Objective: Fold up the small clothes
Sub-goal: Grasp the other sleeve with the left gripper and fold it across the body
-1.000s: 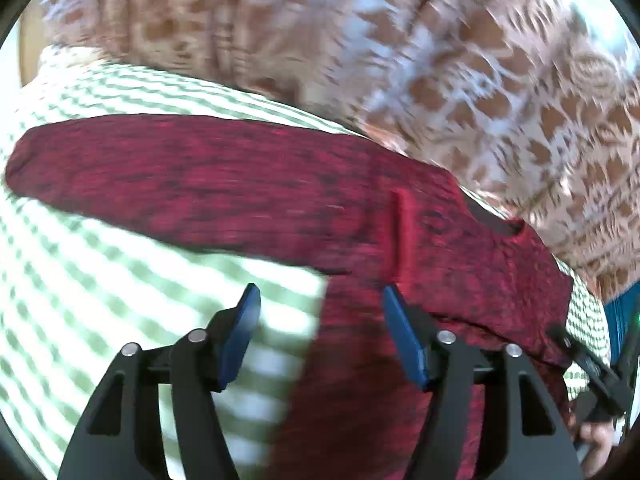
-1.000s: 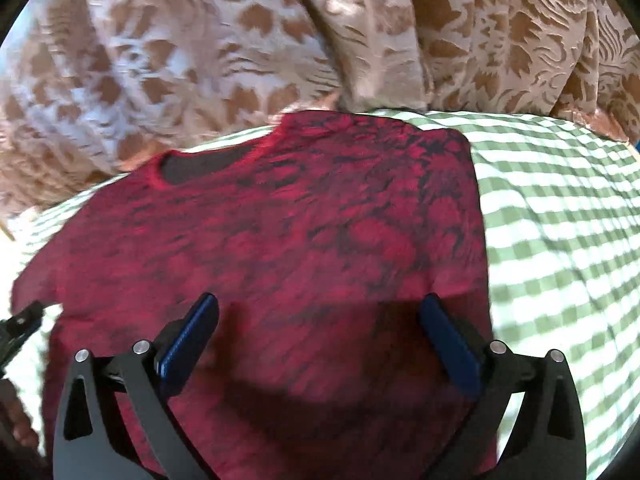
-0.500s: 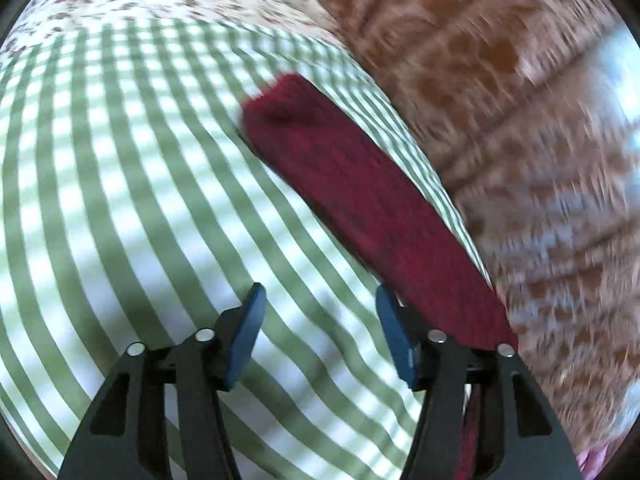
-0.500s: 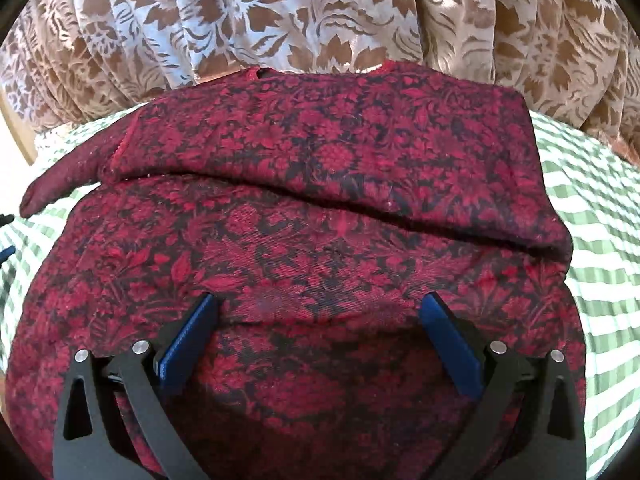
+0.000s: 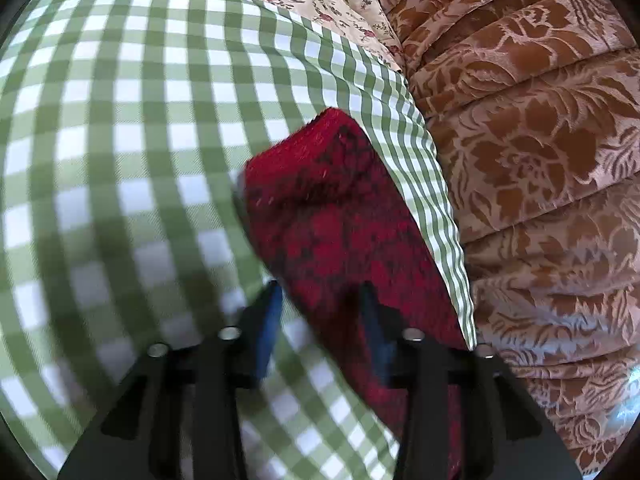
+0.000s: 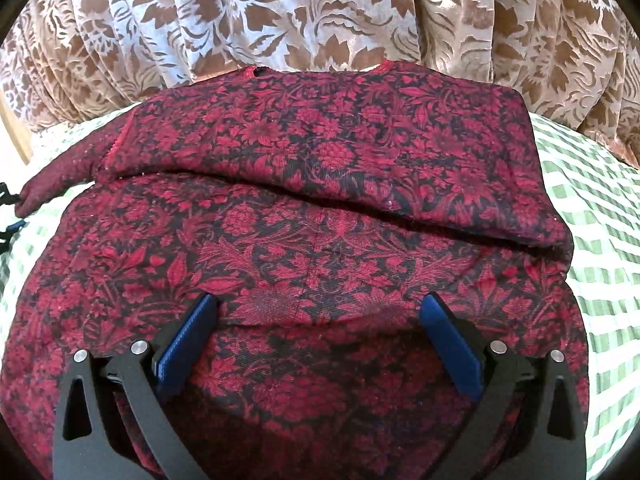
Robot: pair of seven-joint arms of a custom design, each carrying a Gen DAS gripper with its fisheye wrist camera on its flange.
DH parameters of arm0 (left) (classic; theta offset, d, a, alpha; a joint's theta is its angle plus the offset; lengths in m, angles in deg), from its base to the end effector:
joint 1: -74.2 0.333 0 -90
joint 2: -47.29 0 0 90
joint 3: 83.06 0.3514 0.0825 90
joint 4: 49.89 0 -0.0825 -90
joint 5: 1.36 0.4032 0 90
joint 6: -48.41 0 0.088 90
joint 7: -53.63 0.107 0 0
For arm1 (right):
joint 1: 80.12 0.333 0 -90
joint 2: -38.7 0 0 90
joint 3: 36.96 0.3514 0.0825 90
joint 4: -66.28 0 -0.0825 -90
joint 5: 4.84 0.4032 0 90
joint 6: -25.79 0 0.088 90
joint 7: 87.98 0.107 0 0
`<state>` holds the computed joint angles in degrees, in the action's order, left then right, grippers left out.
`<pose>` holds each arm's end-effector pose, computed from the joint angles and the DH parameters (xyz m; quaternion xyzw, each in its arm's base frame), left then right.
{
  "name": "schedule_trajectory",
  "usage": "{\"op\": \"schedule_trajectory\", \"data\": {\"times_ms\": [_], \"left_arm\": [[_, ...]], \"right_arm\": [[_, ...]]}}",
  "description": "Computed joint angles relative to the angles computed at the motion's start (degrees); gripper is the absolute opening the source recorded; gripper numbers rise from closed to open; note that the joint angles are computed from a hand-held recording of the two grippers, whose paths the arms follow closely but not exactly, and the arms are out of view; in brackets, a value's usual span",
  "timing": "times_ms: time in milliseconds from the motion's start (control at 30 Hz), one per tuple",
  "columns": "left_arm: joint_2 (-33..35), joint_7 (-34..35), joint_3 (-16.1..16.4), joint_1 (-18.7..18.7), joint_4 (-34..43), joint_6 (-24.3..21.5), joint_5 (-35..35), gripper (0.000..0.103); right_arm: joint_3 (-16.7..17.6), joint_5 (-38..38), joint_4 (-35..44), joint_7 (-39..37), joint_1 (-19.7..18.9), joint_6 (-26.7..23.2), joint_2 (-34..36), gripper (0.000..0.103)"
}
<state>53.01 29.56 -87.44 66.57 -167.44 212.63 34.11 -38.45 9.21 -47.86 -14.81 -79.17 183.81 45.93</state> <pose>0.6102 -0.1613 0.4909 -0.9137 0.1490 -0.3725 0.0647 0.6470 -0.0155 0.4975 -0.6984 0.6393 -0.2056 0.2474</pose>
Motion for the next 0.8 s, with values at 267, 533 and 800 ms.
{"op": "schedule_trajectory", "data": {"times_ms": [267, 533, 800], "left_arm": [[0.2, 6.4, -0.9, -1.8, 7.8, -4.5, 6.1, 0.011], [7.6, 23.2, -5.3, -9.2, 26.2, -6.8, 11.1, 0.011], [29.0, 53.7, -13.4, -16.7, 53.1, -18.4, -4.8, 0.014]], "right_arm": [[0.2, 1.0, 1.0, -0.8, -0.3, -0.4, 0.9, 0.1], [0.4, 1.5, 1.0, -1.0, -0.3, -0.4, 0.9, 0.1], [0.7, 4.5, 0.4, -2.5, -0.7, -0.4, 0.3, 0.1]]}}
